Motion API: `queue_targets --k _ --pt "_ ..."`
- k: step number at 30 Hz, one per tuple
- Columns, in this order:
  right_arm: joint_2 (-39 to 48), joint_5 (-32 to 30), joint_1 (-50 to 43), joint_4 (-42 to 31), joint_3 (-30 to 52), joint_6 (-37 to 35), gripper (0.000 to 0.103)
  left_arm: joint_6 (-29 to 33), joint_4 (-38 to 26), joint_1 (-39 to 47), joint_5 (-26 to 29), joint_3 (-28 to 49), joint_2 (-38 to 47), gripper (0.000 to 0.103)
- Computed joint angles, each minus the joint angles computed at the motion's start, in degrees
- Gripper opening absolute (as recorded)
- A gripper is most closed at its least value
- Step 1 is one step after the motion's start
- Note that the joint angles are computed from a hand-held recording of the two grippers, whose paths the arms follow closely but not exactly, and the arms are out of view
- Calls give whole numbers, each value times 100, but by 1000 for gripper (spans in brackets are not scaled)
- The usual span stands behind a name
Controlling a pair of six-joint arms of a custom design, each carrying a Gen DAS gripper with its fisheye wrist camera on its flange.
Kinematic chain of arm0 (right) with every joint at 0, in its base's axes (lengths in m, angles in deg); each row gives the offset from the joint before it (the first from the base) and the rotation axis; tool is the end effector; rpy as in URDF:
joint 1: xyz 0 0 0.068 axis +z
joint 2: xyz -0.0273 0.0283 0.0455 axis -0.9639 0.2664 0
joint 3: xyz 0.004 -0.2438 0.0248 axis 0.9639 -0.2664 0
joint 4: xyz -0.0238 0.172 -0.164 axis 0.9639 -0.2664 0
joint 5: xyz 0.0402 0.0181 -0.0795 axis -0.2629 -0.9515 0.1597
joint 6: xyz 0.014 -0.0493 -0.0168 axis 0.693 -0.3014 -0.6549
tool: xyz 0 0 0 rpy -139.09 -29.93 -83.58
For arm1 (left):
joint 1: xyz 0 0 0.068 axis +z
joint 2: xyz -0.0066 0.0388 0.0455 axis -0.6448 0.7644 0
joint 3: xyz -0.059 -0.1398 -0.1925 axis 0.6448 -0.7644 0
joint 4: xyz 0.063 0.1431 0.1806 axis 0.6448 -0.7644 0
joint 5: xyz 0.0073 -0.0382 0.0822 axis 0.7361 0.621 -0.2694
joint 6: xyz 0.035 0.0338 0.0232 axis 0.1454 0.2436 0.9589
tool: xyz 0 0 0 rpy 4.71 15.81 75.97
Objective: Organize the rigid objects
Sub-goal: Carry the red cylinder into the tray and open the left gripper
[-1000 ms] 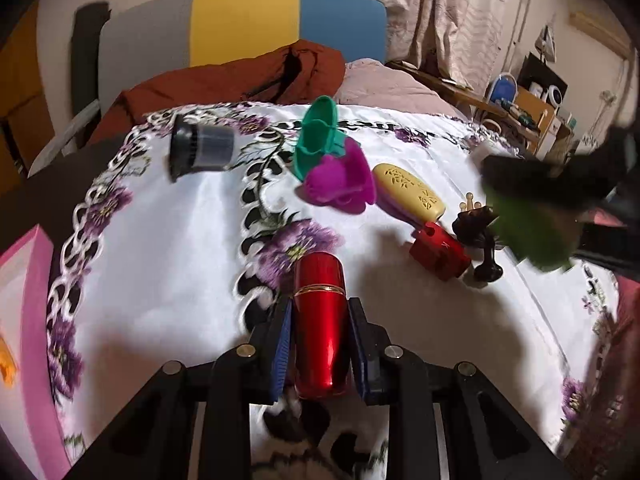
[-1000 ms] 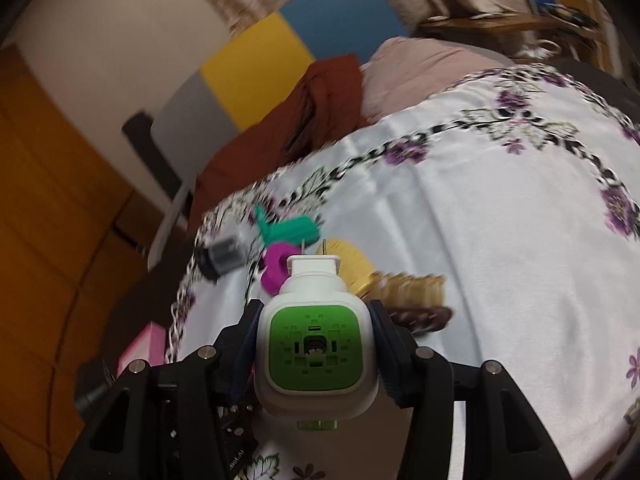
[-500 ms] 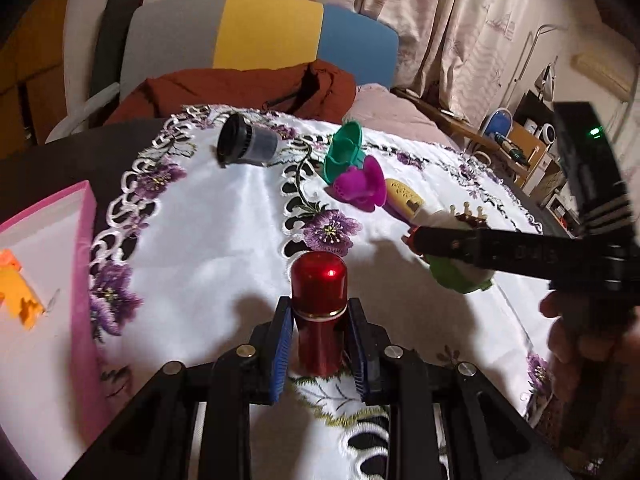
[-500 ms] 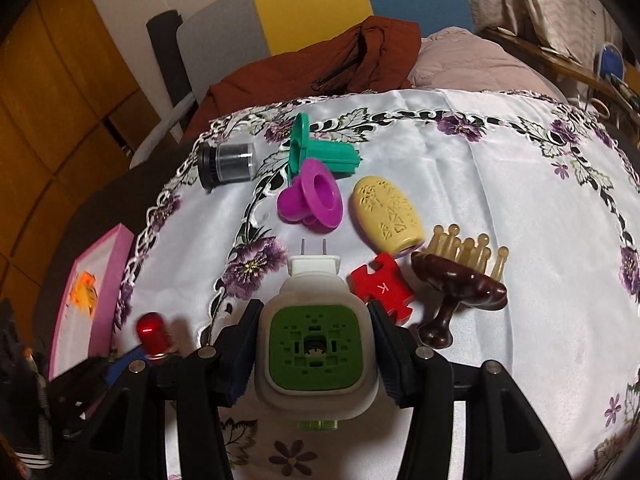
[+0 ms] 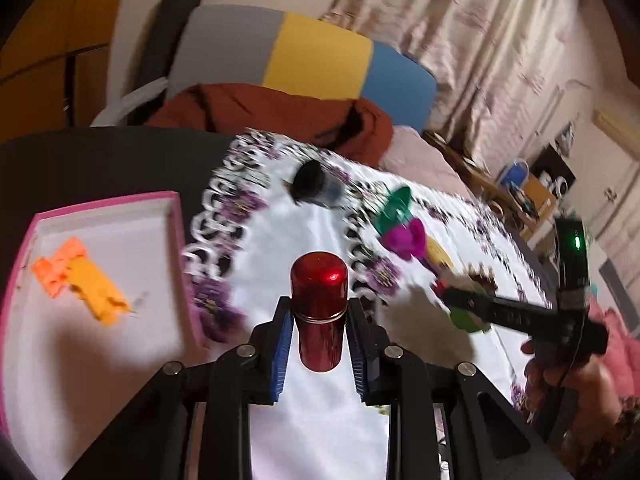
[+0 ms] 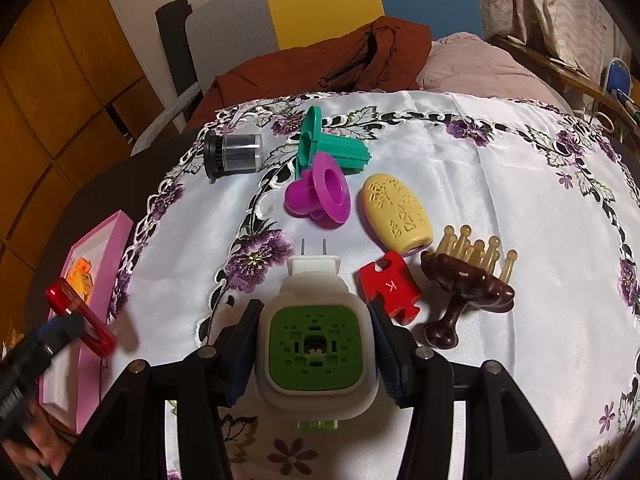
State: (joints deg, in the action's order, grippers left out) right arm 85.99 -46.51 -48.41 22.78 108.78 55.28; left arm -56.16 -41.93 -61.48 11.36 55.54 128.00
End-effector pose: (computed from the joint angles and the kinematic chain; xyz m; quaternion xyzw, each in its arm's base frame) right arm 0.2733 0.1327 0.1709 0.0054 0.9499 0.1233 0.2872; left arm 0.2313 -0.0944 0.1888 0.0192 0.9052 -0.1994 0.3749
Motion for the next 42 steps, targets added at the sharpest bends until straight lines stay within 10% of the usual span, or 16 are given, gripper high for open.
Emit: queue_targets --k 14,27,32,42 --pt "110 195 175 -112 123 -87 53 489 -144 2860 1268 899 1162 27" --pt "125 258 150 -141 147 -82 53 493 -414 3769 1347 1881 2645 27" --pt "211 350 224 -224 243 -173 53 721 -219 3636 1109 1564 2297 70" --pt "183 440 368 -248 276 -259 53 1074 78 3254 632 310 808 87"
